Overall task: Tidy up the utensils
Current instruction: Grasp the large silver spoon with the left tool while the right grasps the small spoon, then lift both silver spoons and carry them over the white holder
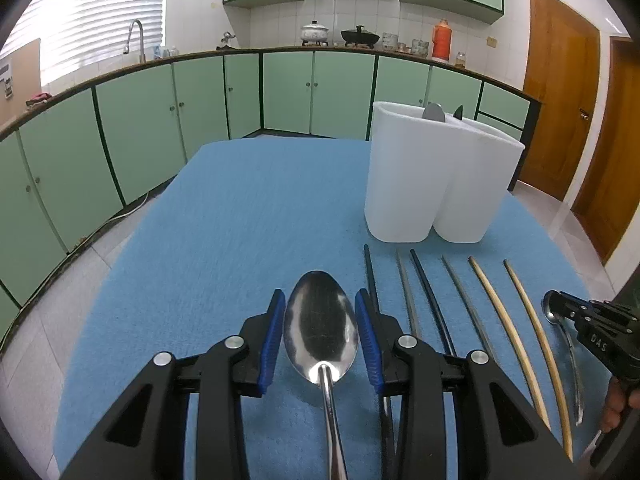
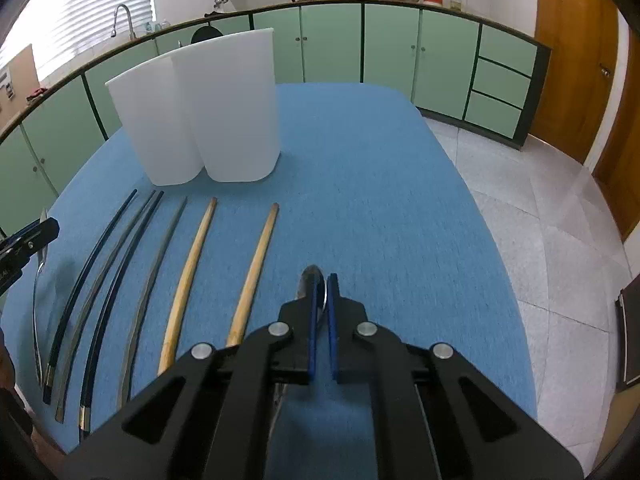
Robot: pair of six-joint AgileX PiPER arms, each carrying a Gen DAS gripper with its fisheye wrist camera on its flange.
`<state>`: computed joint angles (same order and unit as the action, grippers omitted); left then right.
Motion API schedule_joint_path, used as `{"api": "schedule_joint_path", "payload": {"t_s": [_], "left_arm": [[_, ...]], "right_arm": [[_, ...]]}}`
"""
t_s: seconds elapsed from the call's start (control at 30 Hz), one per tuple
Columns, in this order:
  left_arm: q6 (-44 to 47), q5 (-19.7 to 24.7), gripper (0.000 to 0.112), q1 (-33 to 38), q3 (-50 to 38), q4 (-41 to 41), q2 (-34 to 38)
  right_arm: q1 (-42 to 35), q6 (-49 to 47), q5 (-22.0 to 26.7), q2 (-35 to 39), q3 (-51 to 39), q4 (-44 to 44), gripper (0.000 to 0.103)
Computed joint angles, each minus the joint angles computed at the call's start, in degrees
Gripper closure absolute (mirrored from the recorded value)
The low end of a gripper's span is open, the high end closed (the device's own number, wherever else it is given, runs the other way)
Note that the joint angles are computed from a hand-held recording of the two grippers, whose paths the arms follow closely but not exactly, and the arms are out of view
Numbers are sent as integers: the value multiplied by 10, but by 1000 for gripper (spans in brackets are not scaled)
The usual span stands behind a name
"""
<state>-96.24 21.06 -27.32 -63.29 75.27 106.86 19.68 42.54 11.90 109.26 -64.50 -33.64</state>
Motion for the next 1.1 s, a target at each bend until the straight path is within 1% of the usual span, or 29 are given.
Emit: {"api": "schedule_joint_path", "payload": {"t_s": [0.07, 0.1, 0.13, 0.2, 0.33, 0.47, 0.57, 0.67, 0.77, 0.83, 0.9, 0.97, 1.0, 1.03, 1.1], "left_arm": [[-1, 1, 77, -2, 1, 0, -1], [0, 2, 77, -2, 1, -2, 0], [1, 2, 77, -2, 1, -3, -1], [1, 2, 77, -2, 1, -2, -1], [-5, 0, 77, -1, 3, 5, -2], [-7, -5, 77, 2, 5, 8, 0], [-5, -8, 77, 4, 3, 7, 1], [0, -10, 77, 5, 1, 4, 4], [3, -12, 77, 6, -1, 2, 6], [3, -11, 77, 6, -2, 1, 7], [4, -11, 77, 5, -2, 1, 7], [3, -11, 77, 5, -1, 3, 6], [2, -10, 77, 4, -2, 4, 6], [-4, -9, 77, 2, 0, 8, 6], [-9, -8, 77, 1, 1, 12, 4]], "right_arm": [[5, 51, 4, -5, 6, -53, 87], [7, 64, 3, -10, 9, -66, 79], [10, 85, 5, -11, 13, -86, 76], [15, 89, 9, -13, 15, -88, 73], [22, 80, 25, -3, 5, -75, 71], [22, 45, 46, 17, -25, -36, 69], [26, 46, 67, 31, -49, -38, 69], [22, 39, 70, 36, -57, -26, 69], [22, 59, 83, 36, -59, -43, 62], [23, 59, 83, 39, -60, -43, 62], [24, 53, 83, 39, -61, -35, 65], [28, 62, 93, 41, -65, -41, 66], [30, 61, 94, 41, -66, -41, 68], [30, 46, 91, 42, -67, -26, 75], [32, 45, 97, 44, -73, -22, 76]]}}
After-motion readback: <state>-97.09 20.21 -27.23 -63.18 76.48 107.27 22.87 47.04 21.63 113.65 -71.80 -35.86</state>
